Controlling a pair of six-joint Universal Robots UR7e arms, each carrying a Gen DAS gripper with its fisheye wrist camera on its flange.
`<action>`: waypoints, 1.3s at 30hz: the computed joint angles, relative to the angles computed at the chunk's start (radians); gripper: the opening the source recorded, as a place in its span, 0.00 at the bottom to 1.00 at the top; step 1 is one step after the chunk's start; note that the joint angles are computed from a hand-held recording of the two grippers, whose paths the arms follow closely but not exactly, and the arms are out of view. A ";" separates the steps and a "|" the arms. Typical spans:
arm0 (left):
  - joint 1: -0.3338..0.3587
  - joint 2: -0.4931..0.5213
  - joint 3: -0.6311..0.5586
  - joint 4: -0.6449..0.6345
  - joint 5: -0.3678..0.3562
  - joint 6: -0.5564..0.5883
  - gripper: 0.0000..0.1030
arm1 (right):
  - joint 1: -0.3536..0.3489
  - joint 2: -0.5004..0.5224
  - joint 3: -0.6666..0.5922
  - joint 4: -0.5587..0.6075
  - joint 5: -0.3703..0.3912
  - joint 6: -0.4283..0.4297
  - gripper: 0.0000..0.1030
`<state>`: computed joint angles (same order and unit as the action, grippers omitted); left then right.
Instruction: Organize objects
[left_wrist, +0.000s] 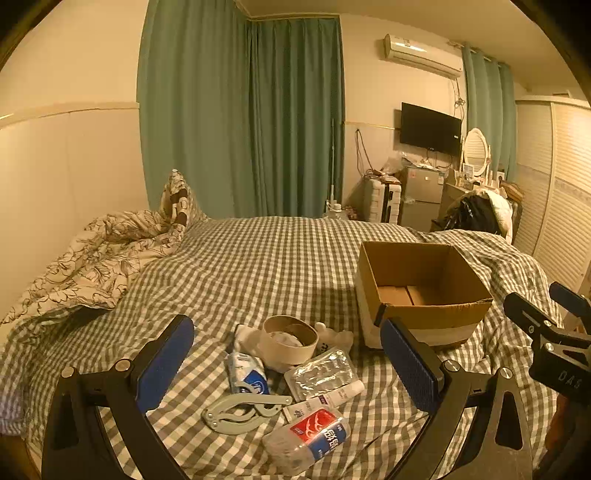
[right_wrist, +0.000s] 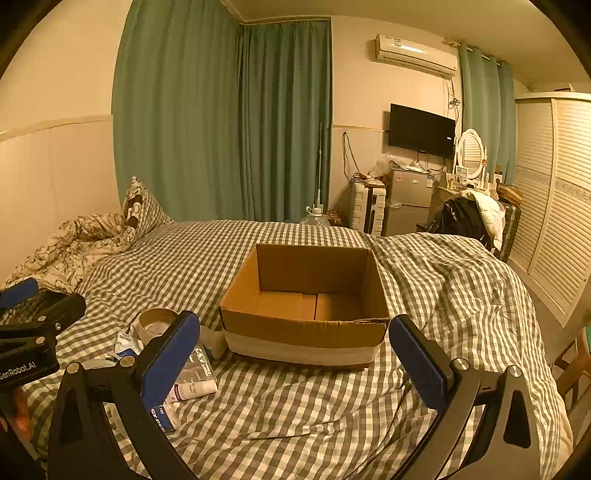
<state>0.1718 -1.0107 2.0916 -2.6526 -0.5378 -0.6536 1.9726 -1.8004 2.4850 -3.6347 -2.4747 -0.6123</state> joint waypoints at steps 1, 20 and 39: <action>-0.002 -0.006 0.003 0.005 0.003 -0.006 1.00 | 0.005 -0.001 -0.001 0.004 -0.004 0.008 1.00; -0.028 -0.014 -0.006 0.064 0.030 -0.045 1.00 | 0.045 -0.016 0.003 0.015 -0.024 0.004 1.00; -0.022 -0.027 0.015 0.074 0.005 -0.051 1.00 | 0.017 -0.013 0.010 0.006 -0.012 0.014 1.00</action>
<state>0.1496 -1.0378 2.1070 -2.5783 -0.5330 -0.7043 1.9899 -1.8138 2.4946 -3.6290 -2.4869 -0.5984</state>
